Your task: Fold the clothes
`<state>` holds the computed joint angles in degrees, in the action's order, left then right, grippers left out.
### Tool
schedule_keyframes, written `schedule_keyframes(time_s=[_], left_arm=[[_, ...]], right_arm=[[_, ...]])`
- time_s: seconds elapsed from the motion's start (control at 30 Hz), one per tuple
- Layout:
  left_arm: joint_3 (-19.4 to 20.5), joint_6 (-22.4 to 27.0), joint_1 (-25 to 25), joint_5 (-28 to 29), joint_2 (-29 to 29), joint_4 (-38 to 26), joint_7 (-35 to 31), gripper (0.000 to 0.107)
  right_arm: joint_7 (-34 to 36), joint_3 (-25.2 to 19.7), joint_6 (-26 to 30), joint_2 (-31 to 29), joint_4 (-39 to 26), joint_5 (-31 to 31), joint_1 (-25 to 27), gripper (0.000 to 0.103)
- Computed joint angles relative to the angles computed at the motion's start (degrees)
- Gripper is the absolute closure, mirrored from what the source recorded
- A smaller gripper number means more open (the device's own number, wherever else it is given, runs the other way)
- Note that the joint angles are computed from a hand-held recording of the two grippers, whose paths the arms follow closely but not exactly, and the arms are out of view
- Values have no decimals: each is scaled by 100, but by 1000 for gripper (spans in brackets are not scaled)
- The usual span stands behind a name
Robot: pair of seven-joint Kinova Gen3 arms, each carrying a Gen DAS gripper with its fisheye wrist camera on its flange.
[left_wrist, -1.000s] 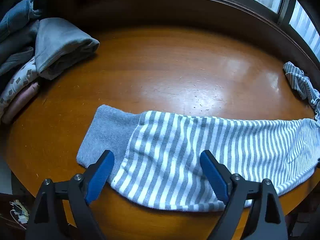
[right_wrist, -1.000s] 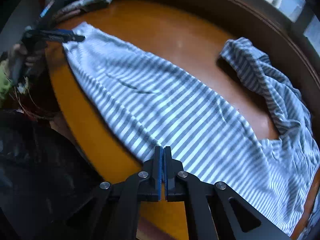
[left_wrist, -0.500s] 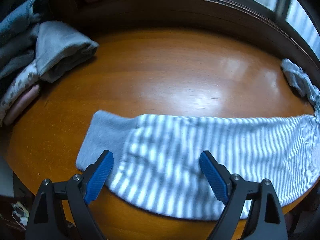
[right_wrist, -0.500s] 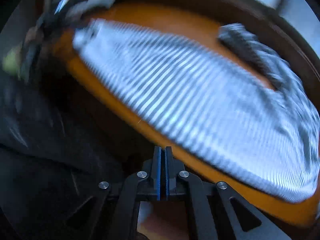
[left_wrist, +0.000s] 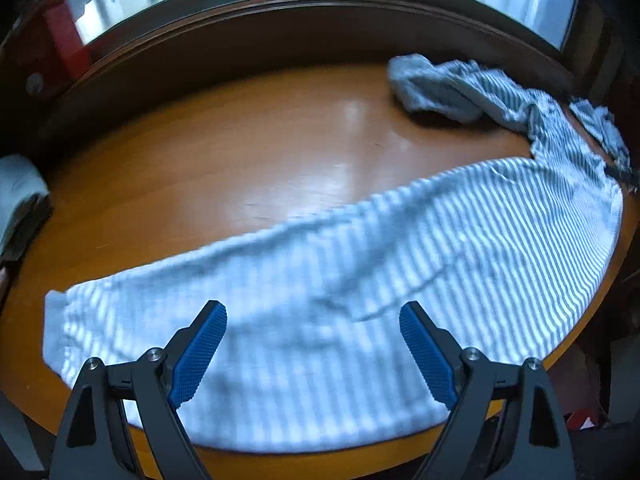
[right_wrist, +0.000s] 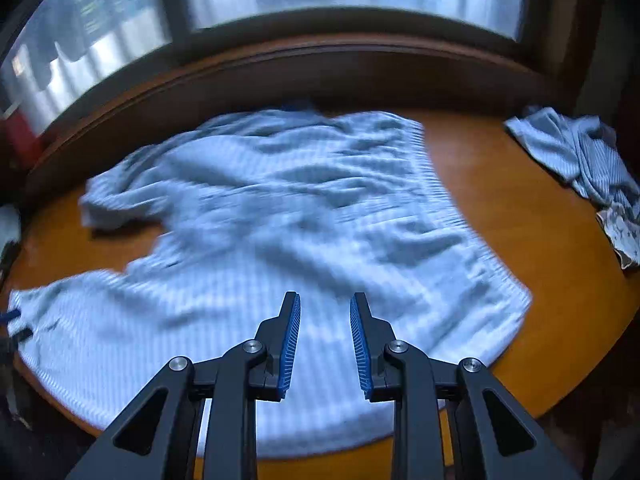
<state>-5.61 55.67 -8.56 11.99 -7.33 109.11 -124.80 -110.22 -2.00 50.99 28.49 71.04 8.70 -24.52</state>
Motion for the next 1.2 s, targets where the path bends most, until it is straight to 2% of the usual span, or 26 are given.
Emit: schedule_keyframes(time_s=[0.1, 0.17, 0.33, 0.4, 0.5, 0.57, 0.6, 0.67, 0.73, 0.8, 0.87, 0.97, 1.03, 1.1, 1.13, 1.2], left_arm=[[789, -11, -338, -392, -143, 86, 699, 19], [1237, -2, -557, -472, -183, 131, 1165, 19], [1977, -150, -830, -649, -318, 241, 2330, 19], [1855, -144, -558, -670, -295, 248, 2796, 19], [1733, -444, -77, -909, -460, 477, 3495, 11], [1549, -541, 454, -1192, -484, 548, 3961, 4], [1452, -541, 719, -1334, -475, 557, 4190, 4], [1118, -386, 1246, -1517, -435, 474, 4431, 4], [995, -151, 1606, -1619, -296, 296, 4671, 4], [1065, 238, 1542, -1514, -176, 63, 4595, 5], [1247, 350, 1347, -1545, -275, 1, 4652, 6], [1349, 227, 1021, -1487, -632, -4, 4317, 5], [1485, 246, 645, -1404, -745, -66, 3888, 5], [1417, 240, 625, -1558, -799, -104, 3676, 5], [1434, 157, 641, -1746, -748, -115, 3708, 5], [1731, -197, 658, -1883, -380, -154, 3895, 5]], right_arm=[[380, -9, 248, 306, -312, 29, 143, 77], [559, 95, 332, 409, -340, 193, 54, 77], [1096, -11, -49, 326, -14, 123, 359, 76], [1215, 74, -98, 261, 82, 185, 415, 76], [1386, 89, -201, 187, 215, 87, 643, 73], [1463, 96, -234, 158, 259, -29, 819, 72], [1465, 126, -244, 154, 266, -38, 855, 70], [1442, 191, -261, 154, 272, -20, 904, 67], [1418, 229, -275, 160, 269, -16, 960, 64], [1336, 290, -256, 185, 226, 50, 937, 63], [1216, 377, -234, 204, 198, 183, 872, 62], [982, 561, -203, 217, 206, 499, 704, 59], [890, 494, 43, 292, 6, 473, 795, 58], [522, 690, 434, 380, -268, 602, 583, 59], [298, 727, 528, 374, -330, 752, 473, 59], [81, 613, 510, 299, -447, 792, 357, 59]])
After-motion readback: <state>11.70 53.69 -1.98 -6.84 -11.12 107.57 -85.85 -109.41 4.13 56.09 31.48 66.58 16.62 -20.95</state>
